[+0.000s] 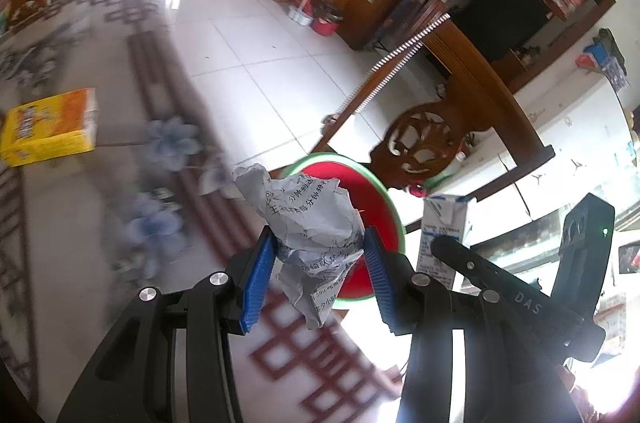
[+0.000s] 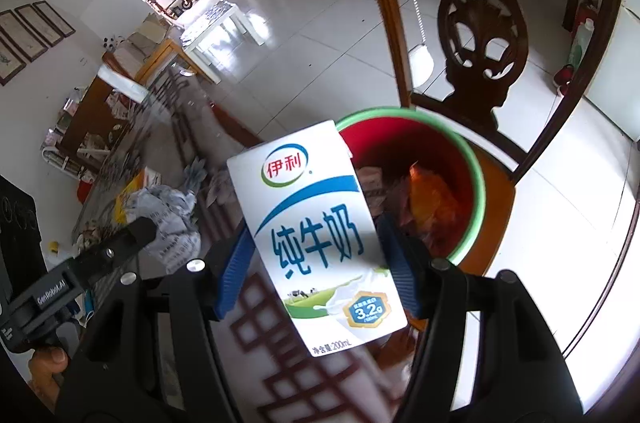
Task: Collect trash
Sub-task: 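Open both tools to drop the paper and carton into the bin, then grasp the crumpled red-white paper with the left tool while the right grasps the yellow iced-tea carton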
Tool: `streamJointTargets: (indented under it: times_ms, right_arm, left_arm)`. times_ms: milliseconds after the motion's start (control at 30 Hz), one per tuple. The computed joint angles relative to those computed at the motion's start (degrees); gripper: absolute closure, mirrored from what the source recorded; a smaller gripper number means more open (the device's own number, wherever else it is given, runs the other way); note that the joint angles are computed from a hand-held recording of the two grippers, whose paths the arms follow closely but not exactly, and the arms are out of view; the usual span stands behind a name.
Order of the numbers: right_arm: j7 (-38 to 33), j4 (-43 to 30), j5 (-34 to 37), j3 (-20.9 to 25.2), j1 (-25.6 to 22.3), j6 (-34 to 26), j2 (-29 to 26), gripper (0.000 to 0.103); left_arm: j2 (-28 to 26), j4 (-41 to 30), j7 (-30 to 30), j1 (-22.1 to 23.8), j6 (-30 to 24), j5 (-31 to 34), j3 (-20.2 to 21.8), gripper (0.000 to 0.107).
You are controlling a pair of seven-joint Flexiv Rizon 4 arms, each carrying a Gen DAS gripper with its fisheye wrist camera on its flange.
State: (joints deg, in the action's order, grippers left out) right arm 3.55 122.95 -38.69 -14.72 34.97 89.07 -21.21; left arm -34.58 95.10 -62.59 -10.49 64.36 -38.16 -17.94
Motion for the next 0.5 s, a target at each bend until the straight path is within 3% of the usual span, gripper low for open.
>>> streamJointTargets:
  times_ms: [67,133,167,200,367,500]
  right_arm:
    - [-0.3,0.3,0.0,-0.4,-0.7,0.3,0.0,0.042]
    - [0.2,0.7,0.3,-1.2,-0.9,0.1,0.1,0.035]
    - [0.7,1.0,0.5,-1.5,-1.0,0.2,0.1,0.023]
    - [2.1,1.6,0.2,-3.2,-0.1,0.7,0.3,0.021]
    - [0.0,0.2,0.3,-0.9,-2.3,-2.1,0.2,0.021]
    - [-7.7,-5.9,0.7,6.5,-7.1,-6.3,-2.2,0.021]
  left_arm:
    - [-1.4,-2.3,-0.6,-0.9,-1.4,1.0,0.0,0.061]
    - [-2.7,-4.4,-0.9,-1.6,-2.7,1.9,0.0,0.047]
    - [-3.2,-5.0,-1.0,-1.9,-2.6,2.1,0.0,0.035]
    - [-3.4,-5.2,-1.0,-2.0,-2.1,2.1,-0.2,0.032]
    - [-3.1,-4.5,-2.6,-1.5,-1.1,2.0,0.5,0.031]
    - [-1.7,-1.7,-4.9,0.0,2.4,1.2,1.5,0.031]
